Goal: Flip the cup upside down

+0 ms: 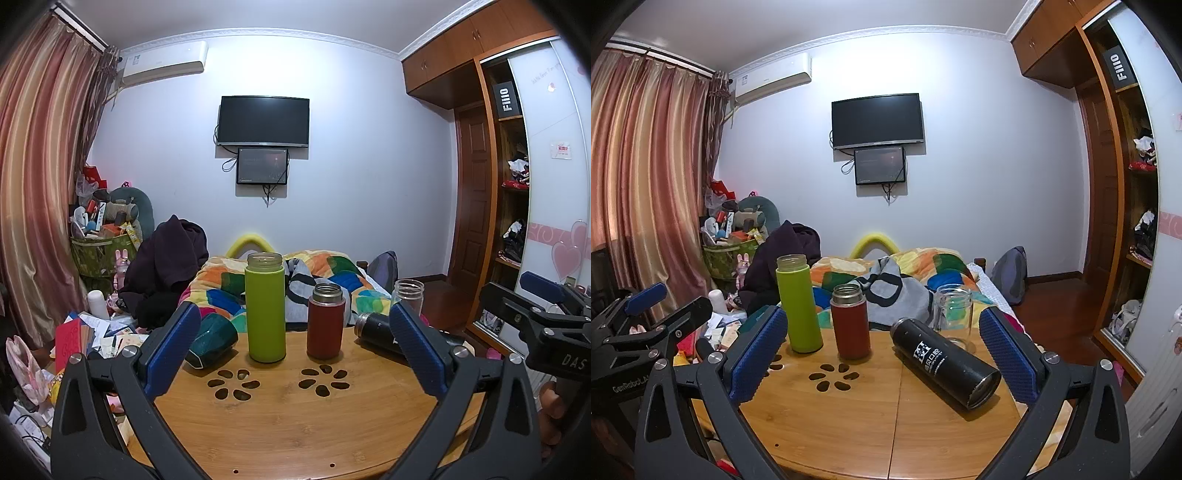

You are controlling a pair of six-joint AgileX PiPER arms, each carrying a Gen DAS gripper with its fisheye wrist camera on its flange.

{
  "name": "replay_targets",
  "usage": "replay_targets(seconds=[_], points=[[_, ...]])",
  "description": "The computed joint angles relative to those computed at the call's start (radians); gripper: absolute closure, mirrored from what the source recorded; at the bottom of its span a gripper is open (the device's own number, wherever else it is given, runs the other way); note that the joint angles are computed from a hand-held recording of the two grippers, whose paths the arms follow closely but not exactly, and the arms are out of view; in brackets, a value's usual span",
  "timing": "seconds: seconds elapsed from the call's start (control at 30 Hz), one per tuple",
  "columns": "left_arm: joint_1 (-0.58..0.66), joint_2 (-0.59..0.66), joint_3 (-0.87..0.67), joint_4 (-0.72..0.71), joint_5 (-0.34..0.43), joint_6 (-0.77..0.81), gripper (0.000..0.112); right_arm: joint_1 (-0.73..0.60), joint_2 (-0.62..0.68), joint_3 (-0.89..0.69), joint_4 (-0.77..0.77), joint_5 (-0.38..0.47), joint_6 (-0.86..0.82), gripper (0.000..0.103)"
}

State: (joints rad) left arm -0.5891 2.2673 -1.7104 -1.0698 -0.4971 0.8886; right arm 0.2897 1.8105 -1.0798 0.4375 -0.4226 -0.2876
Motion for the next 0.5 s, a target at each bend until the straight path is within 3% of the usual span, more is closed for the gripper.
replay_targets(seconds=[0.5], points=[[-0.001, 0.0, -0.001, -0.007, -0.001, 0.005, 0.009, 0.005, 0.005, -0.003, -0.003, -0.003, 0.002, 0.0]])
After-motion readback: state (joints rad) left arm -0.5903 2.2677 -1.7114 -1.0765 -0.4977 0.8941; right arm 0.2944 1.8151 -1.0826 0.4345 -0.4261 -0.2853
